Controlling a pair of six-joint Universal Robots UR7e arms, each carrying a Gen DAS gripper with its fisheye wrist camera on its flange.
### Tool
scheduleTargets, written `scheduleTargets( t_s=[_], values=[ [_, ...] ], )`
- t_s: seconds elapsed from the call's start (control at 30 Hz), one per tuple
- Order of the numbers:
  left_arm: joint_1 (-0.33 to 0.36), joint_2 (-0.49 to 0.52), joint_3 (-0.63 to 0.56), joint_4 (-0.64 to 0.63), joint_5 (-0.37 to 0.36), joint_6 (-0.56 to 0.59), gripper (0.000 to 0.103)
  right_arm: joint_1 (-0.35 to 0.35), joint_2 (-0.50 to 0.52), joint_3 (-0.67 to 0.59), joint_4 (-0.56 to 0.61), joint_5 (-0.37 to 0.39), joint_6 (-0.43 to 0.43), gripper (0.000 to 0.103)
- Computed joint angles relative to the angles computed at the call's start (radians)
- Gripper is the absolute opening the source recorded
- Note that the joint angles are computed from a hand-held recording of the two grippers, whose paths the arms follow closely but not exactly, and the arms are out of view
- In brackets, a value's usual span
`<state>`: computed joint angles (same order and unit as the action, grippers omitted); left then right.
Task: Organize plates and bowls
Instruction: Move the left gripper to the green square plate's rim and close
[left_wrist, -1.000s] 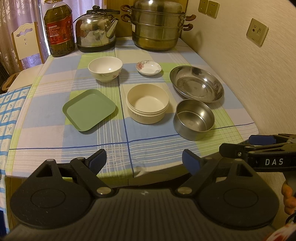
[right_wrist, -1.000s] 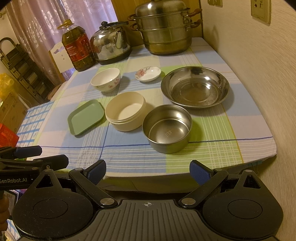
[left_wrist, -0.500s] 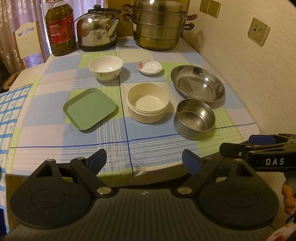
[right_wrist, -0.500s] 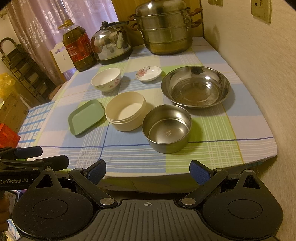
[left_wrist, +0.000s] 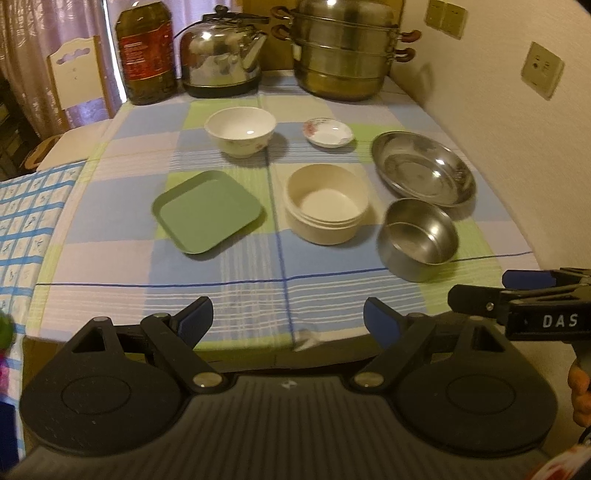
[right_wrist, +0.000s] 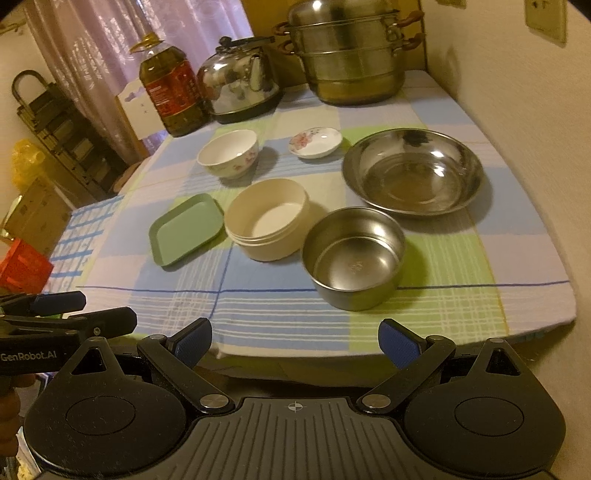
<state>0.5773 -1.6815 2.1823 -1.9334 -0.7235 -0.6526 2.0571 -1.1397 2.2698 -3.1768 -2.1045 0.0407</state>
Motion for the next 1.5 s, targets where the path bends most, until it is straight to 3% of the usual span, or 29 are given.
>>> scheduleTargets(
  t_s=[0.3, 0.5, 0.63, 0.9, 1.07, 1.2, 1.5],
  values=[
    [0.112, -0.008, -0.040, -0.027, 0.052, 0.072, 0.085, -0.012, 0.112, -0.071, -0.056, 0.085, -0.041, 0.097],
    [0.232, 0.046, -0.098, -0.152, 0.051, 0.261, 0.078, -0.009, 0.216, -0.146, -0.123, 0.117, -0.021, 0.096],
    [0.314, 0.093, -0.150, -0.250, 0.020, 0.421, 0.073, -0.001, 0.293, -0.230, -0.109, 0.114, 0.006, 0.085],
    [0.467, 0.206, -0.258, -0.426, -0.068, 0.740, 0.065, 0.010, 0.460, -0.415, -0.059, 0.064, 0.080, 0.066],
    [0.543, 0.281, -0.322, -0.480, -0.128, 0.891, 0.063, 0.005, 0.547, -0.512, -0.027, 0.025, 0.151, 0.045],
    [0.588, 0.330, -0.374, -0.455, -0.162, 0.925, 0.050, 0.006, 0.602, -0.567, -0.033, -0.017, 0.192, 0.039],
    [0.649, 0.399, -0.443, -0.446, -0.183, 0.942, 0.038, 0.017, 0.716, -0.676, -0.050, -0.168, 0.235, 0.036]
  ],
)
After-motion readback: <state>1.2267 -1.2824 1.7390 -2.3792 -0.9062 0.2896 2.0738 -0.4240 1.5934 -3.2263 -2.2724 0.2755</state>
